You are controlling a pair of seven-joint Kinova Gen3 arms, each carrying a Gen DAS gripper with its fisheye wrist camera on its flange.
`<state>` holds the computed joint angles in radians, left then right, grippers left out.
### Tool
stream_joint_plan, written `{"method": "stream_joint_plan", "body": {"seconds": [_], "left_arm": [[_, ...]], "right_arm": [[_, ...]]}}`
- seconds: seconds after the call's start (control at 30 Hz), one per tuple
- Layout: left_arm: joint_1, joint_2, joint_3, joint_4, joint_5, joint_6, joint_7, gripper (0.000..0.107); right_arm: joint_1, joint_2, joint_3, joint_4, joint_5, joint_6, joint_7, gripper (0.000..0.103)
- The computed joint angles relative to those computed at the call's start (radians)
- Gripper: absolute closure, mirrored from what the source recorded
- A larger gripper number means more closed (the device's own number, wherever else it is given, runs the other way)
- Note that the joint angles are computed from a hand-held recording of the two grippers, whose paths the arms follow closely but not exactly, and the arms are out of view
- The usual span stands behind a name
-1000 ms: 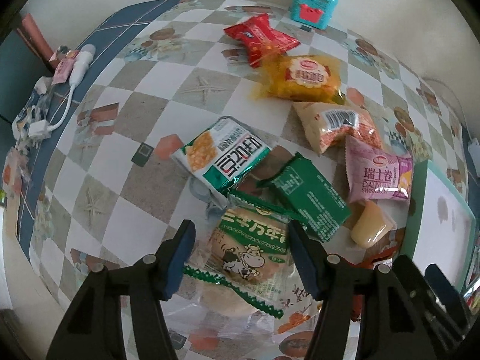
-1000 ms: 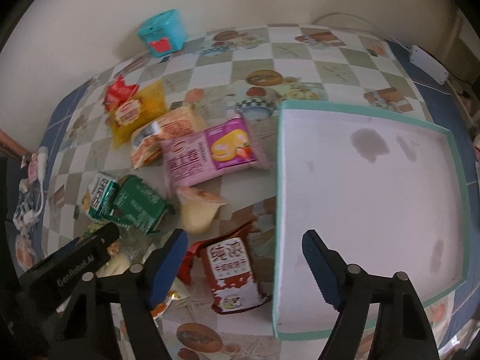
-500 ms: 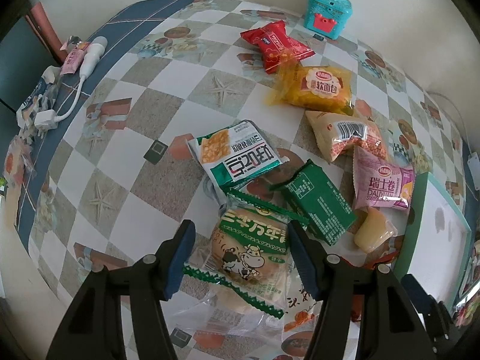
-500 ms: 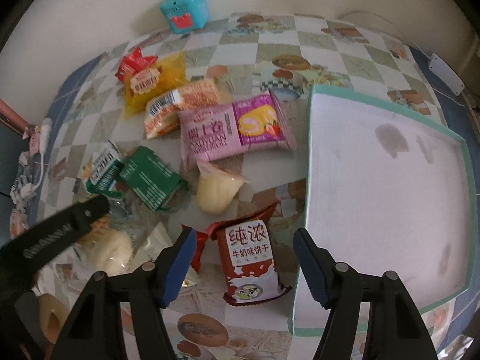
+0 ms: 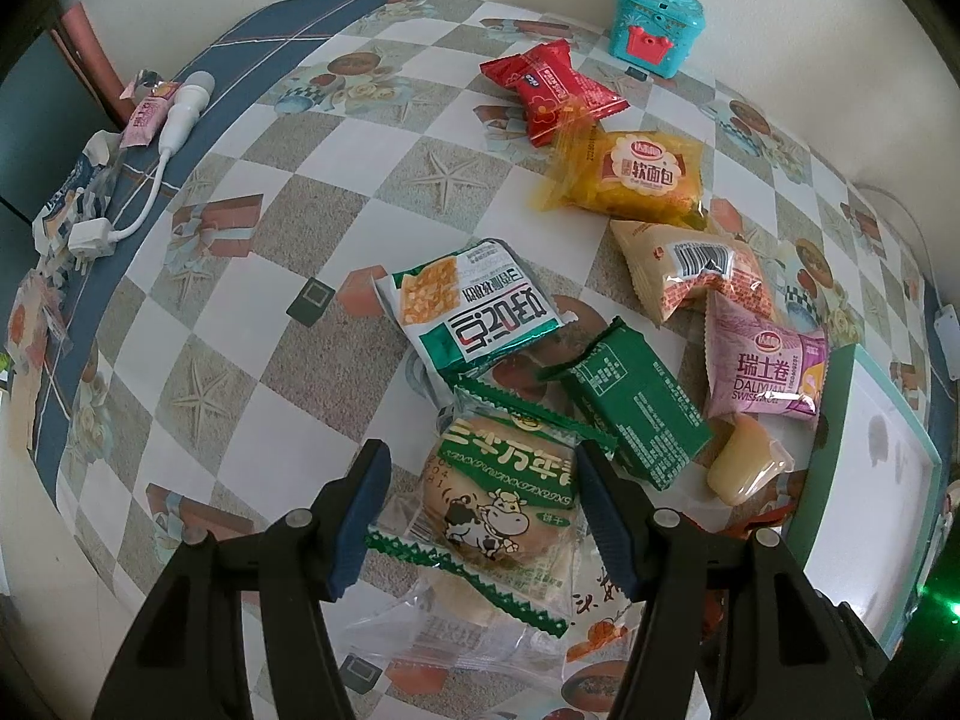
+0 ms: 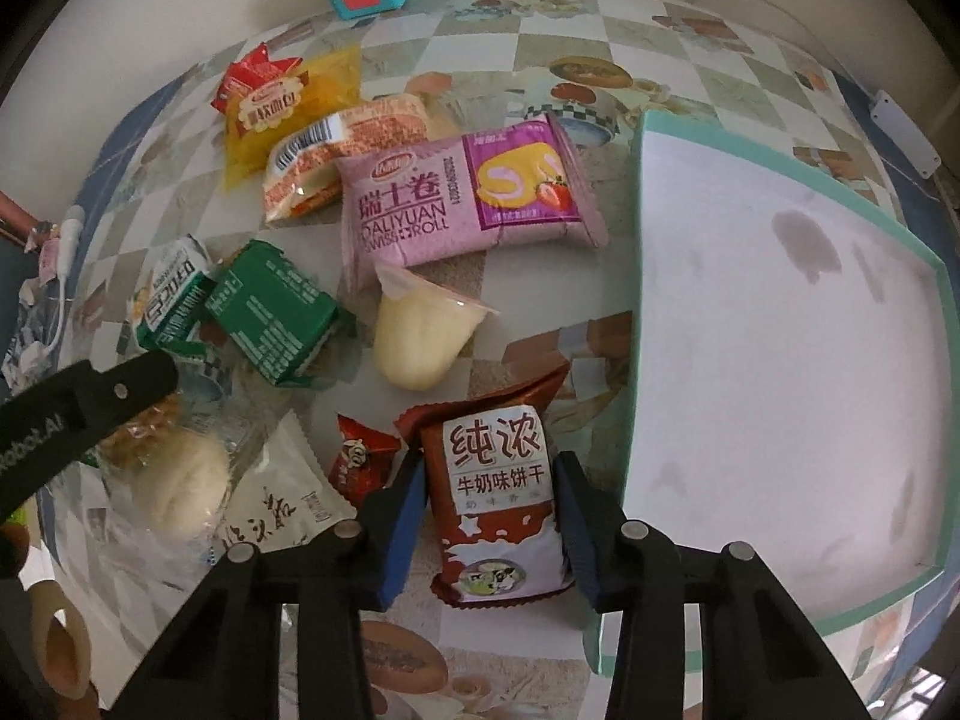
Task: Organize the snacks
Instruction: 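Grasp the red-white milk biscuit box with right gripper while left grasps green-wrapped bread, then carry both snacks over the white tray and open both grippers to drop them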
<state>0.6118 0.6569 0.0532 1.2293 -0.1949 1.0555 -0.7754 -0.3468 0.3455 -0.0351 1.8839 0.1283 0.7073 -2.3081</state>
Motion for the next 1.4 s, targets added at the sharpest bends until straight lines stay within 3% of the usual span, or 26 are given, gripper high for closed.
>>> {"method": "stream_joint_plan", "body": {"seconds": [0.27,0.73,0.97,1.27,1.4], "left_arm": [[0.016,-0.014,-0.01,0.011,-0.022,-0.008,0.015,0.043],[0.085,-0.072,-0.024,0.036,-0.135,-0.022,0.095,0.043],[0.083,-0.085,0.012,0.028,-0.124,-0.061,0.064,0.043],[0.147,-0.038,0.019,-0.072,-0.118,-0.044,0.016,0.043],[0.188,0.006,0.021,-0.156,-0.119,-0.023,-0.021,0.043]], "right_arm": [[-0.015,-0.014,0.008,0.009,0.023,-0.023,-0.034,0.061],[0.011,-0.149,0.006,0.051,0.068,-0.057,-0.089,0.061],[0.038,-0.203,0.018,0.08,0.145,-0.028,-0.198,0.061],[0.158,-0.288,0.04,0.148,0.19,-0.006,-0.292,0.061],[0.191,-0.297,0.042,0.149,0.284,0.064,-0.394,0.061]]}}
